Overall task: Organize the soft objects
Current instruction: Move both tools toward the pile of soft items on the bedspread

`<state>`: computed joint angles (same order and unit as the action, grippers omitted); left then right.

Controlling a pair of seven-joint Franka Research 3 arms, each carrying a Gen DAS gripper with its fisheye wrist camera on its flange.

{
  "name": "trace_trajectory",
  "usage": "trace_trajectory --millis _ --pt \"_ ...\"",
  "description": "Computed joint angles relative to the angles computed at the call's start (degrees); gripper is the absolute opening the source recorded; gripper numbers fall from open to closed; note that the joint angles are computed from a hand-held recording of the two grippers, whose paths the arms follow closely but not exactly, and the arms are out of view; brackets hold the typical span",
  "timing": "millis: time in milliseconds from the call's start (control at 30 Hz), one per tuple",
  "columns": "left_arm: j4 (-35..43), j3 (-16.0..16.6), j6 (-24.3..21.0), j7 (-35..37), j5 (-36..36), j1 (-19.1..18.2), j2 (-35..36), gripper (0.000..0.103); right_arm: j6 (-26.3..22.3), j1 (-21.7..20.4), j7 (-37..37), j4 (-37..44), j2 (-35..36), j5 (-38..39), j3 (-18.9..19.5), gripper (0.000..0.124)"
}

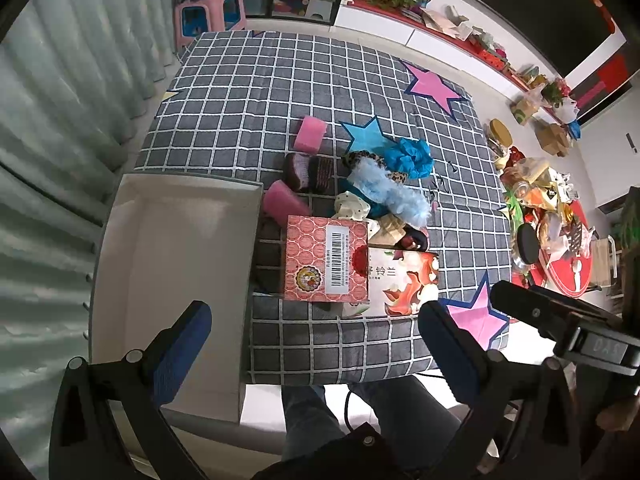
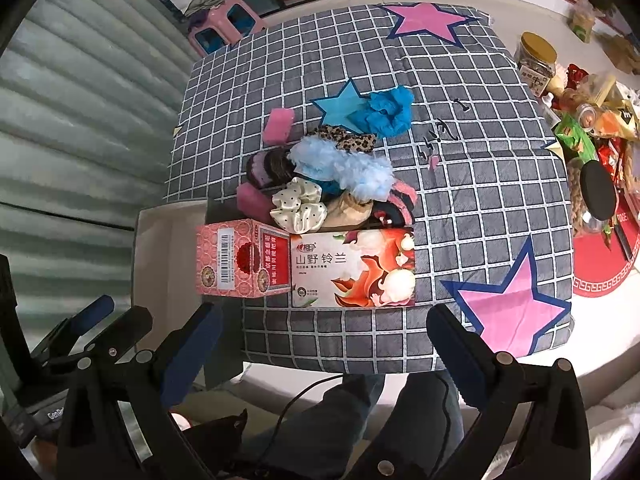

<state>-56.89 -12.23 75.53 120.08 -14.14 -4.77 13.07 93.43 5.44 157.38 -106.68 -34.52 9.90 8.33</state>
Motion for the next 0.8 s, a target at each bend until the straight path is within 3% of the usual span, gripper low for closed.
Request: trace_trajectory --millis 400,800 --pt "3.2 0.1 -1.4 -0.2 -0.3 1.1 2.1 0.103 -0.2 0.4 0.8 0.6 0.5 -0.3 0.5 0.103" --pt "-1.6 0.3 -0.2 0.7 2.5 0.3 0.0 0.103 -1.4 0.6 1.4 -2.4 -1.6 -0.1 0.6 0.103"
